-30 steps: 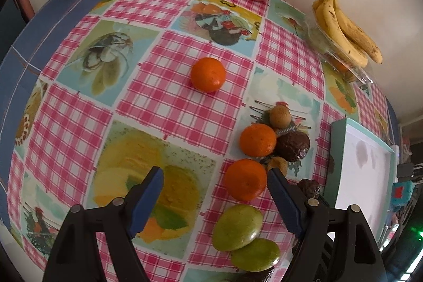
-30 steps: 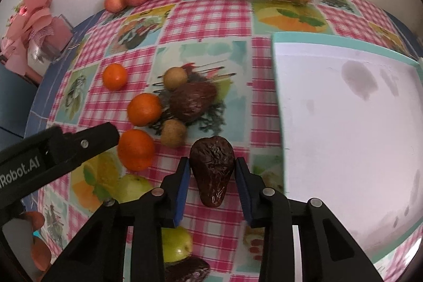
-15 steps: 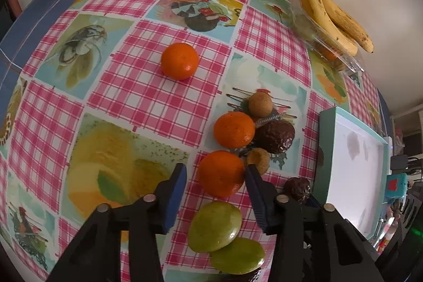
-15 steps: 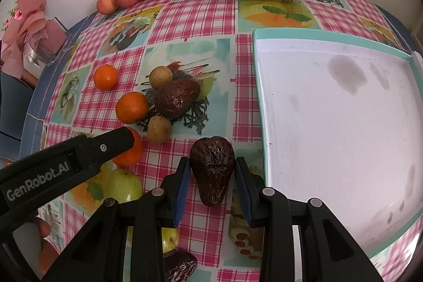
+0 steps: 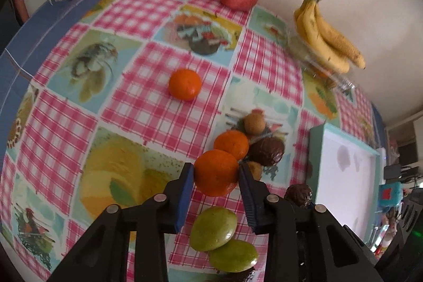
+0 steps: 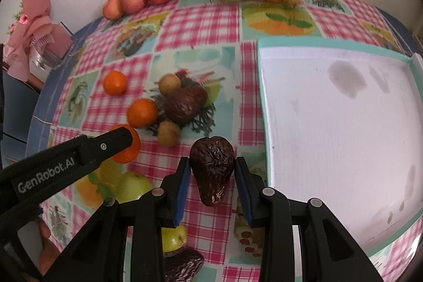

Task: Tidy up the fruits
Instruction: 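Close right tool on the dark date while left tool closes on the mandarin, then carry the date in right tool and mandarin in left tool over the white tray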

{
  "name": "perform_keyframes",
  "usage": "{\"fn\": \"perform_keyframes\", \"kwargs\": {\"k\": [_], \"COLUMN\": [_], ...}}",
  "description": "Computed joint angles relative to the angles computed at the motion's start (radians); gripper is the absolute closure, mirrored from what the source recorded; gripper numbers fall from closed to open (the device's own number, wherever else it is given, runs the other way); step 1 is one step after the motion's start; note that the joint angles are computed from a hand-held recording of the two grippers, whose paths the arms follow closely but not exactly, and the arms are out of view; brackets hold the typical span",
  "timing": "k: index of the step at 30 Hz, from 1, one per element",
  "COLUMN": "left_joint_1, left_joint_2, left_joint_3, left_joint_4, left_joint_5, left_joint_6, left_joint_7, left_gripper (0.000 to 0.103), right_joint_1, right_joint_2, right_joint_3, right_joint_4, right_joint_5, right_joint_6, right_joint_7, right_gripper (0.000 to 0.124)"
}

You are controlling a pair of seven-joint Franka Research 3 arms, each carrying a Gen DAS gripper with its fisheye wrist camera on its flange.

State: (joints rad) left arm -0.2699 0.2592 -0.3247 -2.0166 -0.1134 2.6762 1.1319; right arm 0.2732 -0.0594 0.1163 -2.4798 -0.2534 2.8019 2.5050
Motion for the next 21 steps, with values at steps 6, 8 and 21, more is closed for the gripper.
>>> {"fn": "perform_keyframes", "kwargs": {"k": [6, 8, 21], "left_joint_1": [0.0, -0.003, -0.051], "left_joint_2": [-0.062, -0.075, -0.08], "left_joint_3": [0.0, 0.001, -0.028], "left_joint_4": [-0.034, -0.04, -0.014], "left_joint_5": [-0.003, -0.002, -0.012], "left_joint_6": [0.063, 0.076, 0.077], "left_joint_7": [0.013, 0.015, 0.085], "left_gripper": [0.066, 0.066, 0.066], "right_joint_1": [-0.031, -0.048, -0.225], "right_joint_2": [-0.074, -0.098, -0.295], "right_joint_3": [0.02, 0.03, 0.098], "right_joint_4": [-0.03, -0.041, -0.178], "right_joint_5": [-0.053, -0.059, -0.099], "right_joint_6": [0.023, 0.024, -0.066], "right_joint_7": [0.061, 0.072, 0.195], "right_gripper": [0.088, 0.088, 0.088]}}
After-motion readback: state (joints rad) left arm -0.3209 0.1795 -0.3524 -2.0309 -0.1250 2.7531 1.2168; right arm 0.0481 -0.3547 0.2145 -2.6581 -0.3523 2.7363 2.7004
